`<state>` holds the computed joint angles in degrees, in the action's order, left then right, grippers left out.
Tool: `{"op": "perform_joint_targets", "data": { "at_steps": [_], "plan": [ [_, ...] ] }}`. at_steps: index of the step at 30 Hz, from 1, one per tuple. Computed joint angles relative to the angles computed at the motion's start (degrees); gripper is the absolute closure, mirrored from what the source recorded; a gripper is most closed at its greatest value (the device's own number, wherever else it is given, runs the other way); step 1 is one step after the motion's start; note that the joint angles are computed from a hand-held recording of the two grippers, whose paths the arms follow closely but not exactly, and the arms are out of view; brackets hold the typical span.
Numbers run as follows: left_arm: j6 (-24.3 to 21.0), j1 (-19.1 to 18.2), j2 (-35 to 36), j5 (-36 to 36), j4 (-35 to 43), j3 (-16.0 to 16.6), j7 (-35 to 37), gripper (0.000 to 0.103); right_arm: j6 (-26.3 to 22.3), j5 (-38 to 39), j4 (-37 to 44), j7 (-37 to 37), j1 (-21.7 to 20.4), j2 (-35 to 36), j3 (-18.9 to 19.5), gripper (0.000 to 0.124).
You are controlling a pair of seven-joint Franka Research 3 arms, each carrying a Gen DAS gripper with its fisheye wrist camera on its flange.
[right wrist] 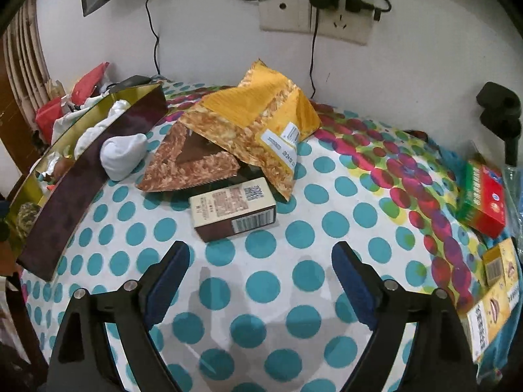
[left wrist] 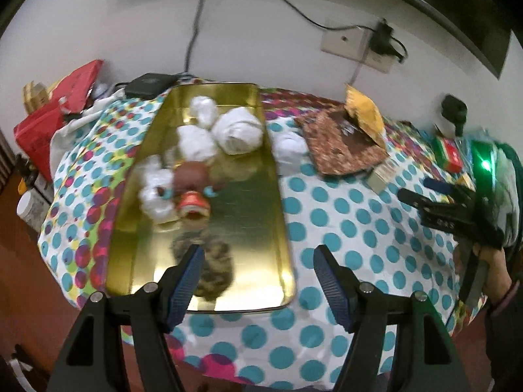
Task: Organize objects
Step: 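Grasp the cream QR-code box with the right gripper while the left gripper approaches a white sock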
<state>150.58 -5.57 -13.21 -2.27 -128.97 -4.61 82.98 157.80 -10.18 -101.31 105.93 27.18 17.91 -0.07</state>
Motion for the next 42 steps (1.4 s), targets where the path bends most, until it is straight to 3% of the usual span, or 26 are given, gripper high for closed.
{"op": "perform_joint_targets", "data": {
  "at_steps": [7,15,24,25,28,30,31,42],
  "plan": [
    [-1.7,-1.9,2.5,1.1,3.1,-2.0,1.3,0.032,-1.4,3.7,4.1,-5.8,-1.7,3.6,1.5,0.029],
    [-3.6,-3.0,6.2,1.2,6.2,-3.7,1.3,0.032,-2.8,4.6,9.3,-10.4,-0.3,7.5,0.8,0.028],
    [1.3,-3.7,10.2,0.6,7.1,-4.8,1.0,0.032,-2.6,6.6,11.0,-10.9,0.4,9.0,0.6,0.029],
    [1.9,-3.7,10.6,1.0,7.2,-4.9,0.8,0.032,-2.6,7.0,11.2,-10.9,0.4,9.2,0.7,0.03],
    [3.0,-3.4,11.4,1.7,7.2,-5.2,-0.5,0.032,-3.5,6.6,12.1,-10.5,1.0,9.8,0.2,0.053],
    [3.5,-3.1,11.9,3.1,7.4,-5.2,-2.5,0.032,-4.2,5.9,12.9,-9.9,1.5,10.3,-0.3,0.056],
    [3.8,-3.0,11.9,2.6,7.3,-5.2,-2.1,0.032,-4.2,5.5,12.9,-9.9,1.6,10.3,-0.5,0.063],
    [7.1,-2.2,15.5,1.6,9.0,-5.4,0.3,0.032,-0.7,4.9,4.6,-5.9,0.7,4.9,-0.8,0.063]
  ]
}}
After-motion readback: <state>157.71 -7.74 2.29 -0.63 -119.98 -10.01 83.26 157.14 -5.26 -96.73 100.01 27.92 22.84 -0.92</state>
